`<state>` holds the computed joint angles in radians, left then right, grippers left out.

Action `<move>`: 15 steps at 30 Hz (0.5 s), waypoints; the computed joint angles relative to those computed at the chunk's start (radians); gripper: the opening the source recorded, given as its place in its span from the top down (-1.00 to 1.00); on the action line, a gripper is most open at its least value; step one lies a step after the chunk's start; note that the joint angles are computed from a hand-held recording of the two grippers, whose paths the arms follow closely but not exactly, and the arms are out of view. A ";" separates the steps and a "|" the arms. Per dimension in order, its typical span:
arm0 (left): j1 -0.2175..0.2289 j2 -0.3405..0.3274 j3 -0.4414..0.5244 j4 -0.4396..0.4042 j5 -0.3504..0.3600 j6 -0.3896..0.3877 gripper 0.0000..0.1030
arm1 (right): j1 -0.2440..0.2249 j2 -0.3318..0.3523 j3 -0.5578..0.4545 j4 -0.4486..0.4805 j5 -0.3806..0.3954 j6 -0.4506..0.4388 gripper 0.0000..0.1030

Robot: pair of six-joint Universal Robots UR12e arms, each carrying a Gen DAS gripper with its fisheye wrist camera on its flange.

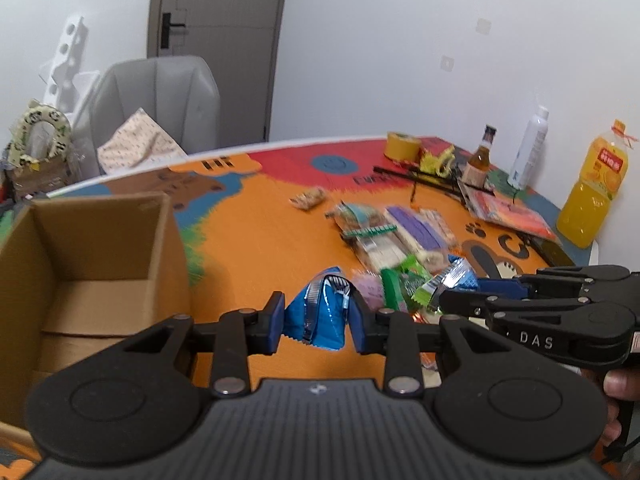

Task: Organize snacks
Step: 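Carry both blue packets to the cardboard box and open both grippers to drop them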

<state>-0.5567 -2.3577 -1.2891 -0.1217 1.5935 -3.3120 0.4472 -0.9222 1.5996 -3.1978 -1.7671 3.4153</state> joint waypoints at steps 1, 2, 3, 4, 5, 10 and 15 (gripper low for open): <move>0.001 0.005 -0.006 0.006 0.005 -0.001 0.37 | 0.002 0.000 -0.006 0.006 0.006 -0.009 0.49; 0.003 0.011 -0.013 0.011 0.010 -0.003 0.37 | 0.004 0.001 -0.011 0.007 0.017 -0.016 0.49; 0.006 0.017 -0.020 0.015 0.014 -0.007 0.37 | 0.004 0.000 -0.016 0.016 0.026 -0.017 0.49; 0.009 0.025 -0.027 0.014 0.018 -0.011 0.37 | 0.005 0.000 -0.020 0.020 0.034 -0.014 0.49; 0.011 0.031 -0.030 0.009 0.021 -0.017 0.37 | 0.007 0.000 -0.026 0.023 0.046 -0.014 0.49; 0.026 0.075 -0.066 -0.011 0.048 -0.043 0.37 | 0.012 0.013 -0.073 0.034 0.097 -0.026 0.49; 0.046 0.107 -0.093 -0.026 0.064 -0.074 0.37 | 0.019 0.039 -0.132 0.031 0.155 -0.036 0.49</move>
